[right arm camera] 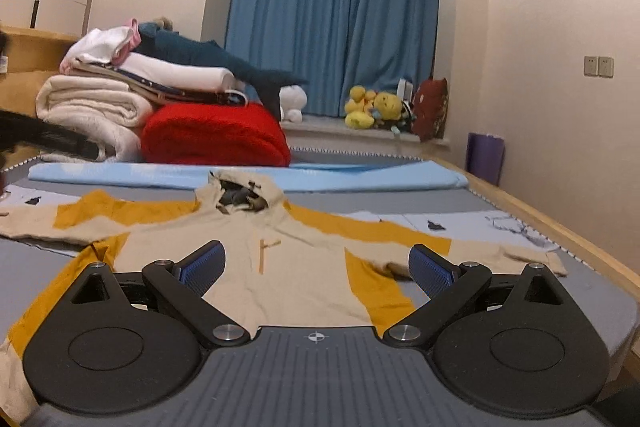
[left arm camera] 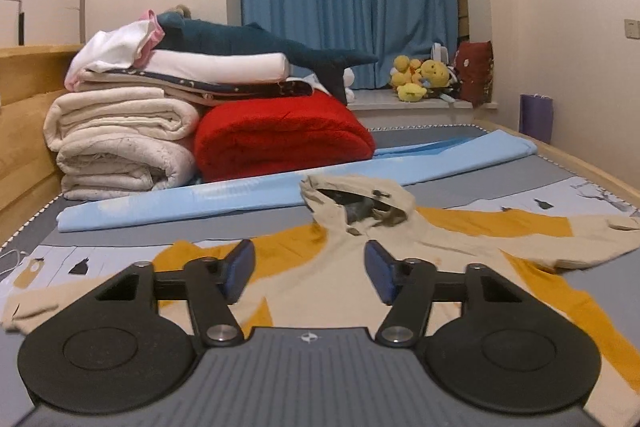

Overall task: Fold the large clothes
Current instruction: 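Reach the left tool to a jacket sleeve cuff and close on it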

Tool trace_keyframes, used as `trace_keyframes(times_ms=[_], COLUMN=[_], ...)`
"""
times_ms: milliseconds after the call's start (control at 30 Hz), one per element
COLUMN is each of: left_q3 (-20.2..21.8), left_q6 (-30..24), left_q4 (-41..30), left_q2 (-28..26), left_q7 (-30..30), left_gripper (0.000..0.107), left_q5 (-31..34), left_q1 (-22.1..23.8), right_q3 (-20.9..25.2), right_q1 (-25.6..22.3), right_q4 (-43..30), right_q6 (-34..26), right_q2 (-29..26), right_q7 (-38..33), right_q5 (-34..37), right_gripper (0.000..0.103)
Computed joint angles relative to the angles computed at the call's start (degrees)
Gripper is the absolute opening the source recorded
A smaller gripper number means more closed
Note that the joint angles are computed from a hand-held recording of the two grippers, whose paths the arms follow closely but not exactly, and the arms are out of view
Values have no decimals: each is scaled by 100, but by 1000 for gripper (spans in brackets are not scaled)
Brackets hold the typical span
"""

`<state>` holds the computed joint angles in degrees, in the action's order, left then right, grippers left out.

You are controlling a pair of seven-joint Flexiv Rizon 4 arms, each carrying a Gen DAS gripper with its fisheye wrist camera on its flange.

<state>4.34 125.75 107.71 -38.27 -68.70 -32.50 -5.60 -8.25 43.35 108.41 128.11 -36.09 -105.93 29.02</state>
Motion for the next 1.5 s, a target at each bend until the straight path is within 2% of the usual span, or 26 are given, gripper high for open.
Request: trace_keyframes(times_ms=[100,167,300,367,467,533,600,633,700,767,833,967,1067,1133,1167,1200,1233,1267,1300,1367,1400,1433,1500], left_q3=[-61,56,701,961,997,1038,1132,1162,1317,1727,1715,1584,1501,1510,1467,1237,1149,1248,1533,1882,2065,2163,2307], left_q6=[-407,-702,-1384,-1721,-1900,-1959,-2014,-2036,-2139,-2411,-2423,-2397,-2607,-2562,-2514,-2418,-2496,-2621,-2733,-2818,-2862,-2807,-2582], left_q4=[-488,-780,-1337,-1576,-1802,-1933,-1987,-2011,-2033,-2090,-2059,-1800,-1842,-1865,-1899,-1861,-1874,-1875,-1862,-1769,-1731,-1592,-1233], left_q2=[-306,-552,-1127,-1392,-1663,-1825,-1936,-1987,-2063,-2190,-2207,-2103,-2158,-2206,-2220,-2147,-2089,-2054,-2055,-1941,-1892,-1746,-1375], left_q7=[-118,-196,-277,-434,-720,-921,-1180,-1349,-1690,-1986,-2344,-2926,-3274,-3436,-3451,-3400,-3487,-3512,-3560,-3749,-3883,-3976,-4096], left_gripper=[56,54,51,50,50,50,50,51,54,74,75,75,75,74,65,52,24,6,5,1,1,0,0], left_q5=[201,62,-690,-881,-761,-691,-707,-748,-879,-1184,-1135,-1150,-1101,-989,-865,-712,-507,-455,-484,-412,-401,-346,-215], left_q1=[551,747,747,853,1331,1616,1843,1978,2145,2097,2350,2687,2862,2895,2947,3088,3185,3121,2898,2633,2464,2335,2052], right_q3=[-21,-6,-44,-36,218,751,1263,1465,1944,2195,2377,2409,2672,2613,2599,2615,2638,2679,2716,2859,2930,2962,2884], right_q1=[-6,-40,-124,-229,-575,-1070,-1492,-1637,-1924,-2030,-2093,-2050,-2040,-1973,-1949,-1938,-1938,-1947,-1948,-1963,-1981,-1990,-1963], right_q4=[-31,-68,-427,-800,-1559,-2201,-2939,-3275,-4025,-4654,-5137,-5763,-6247,-6415,-6477,-6529,-6530,-6539,-6551,-6708,-6740,-6755,-6728], right_q6=[-115,-238,-710,-984,-1424,-1651,-1922,-2043,-2333,-2587,-2828,-3494,-4068,-4158,-4222,-4312,-4398,-4504,-4615,-4843,-4936,-5036,-5219], right_q2=[37,72,66,-60,-356,-675,-1093,-1305,-1802,-2235,-2597,-3033,-3268,-3353,-3378,-3398,-3388,-3377,-3365,-3428,-3435,-3433,-3390], right_q7=[-67,-94,63,266,749,1086,1357,1462,1606,1697,1774,1965,1785,1686,1637,1584,1536,1480,1438,1270,1184,1157,1232], right_q5=[-146,-321,-772,-1120,-1756,-2394,-3024,-3284,-3866,-4291,-4633,-4917,-4842,-4736,-4677,-4611,-4532,-4453,-4367,-4212,-4124,-4024,-3832], right_gripper=[98,98,97,92,82,64,50,48,47,47,47,52,54,58,58,58,58,58,56,42,29,20,12])
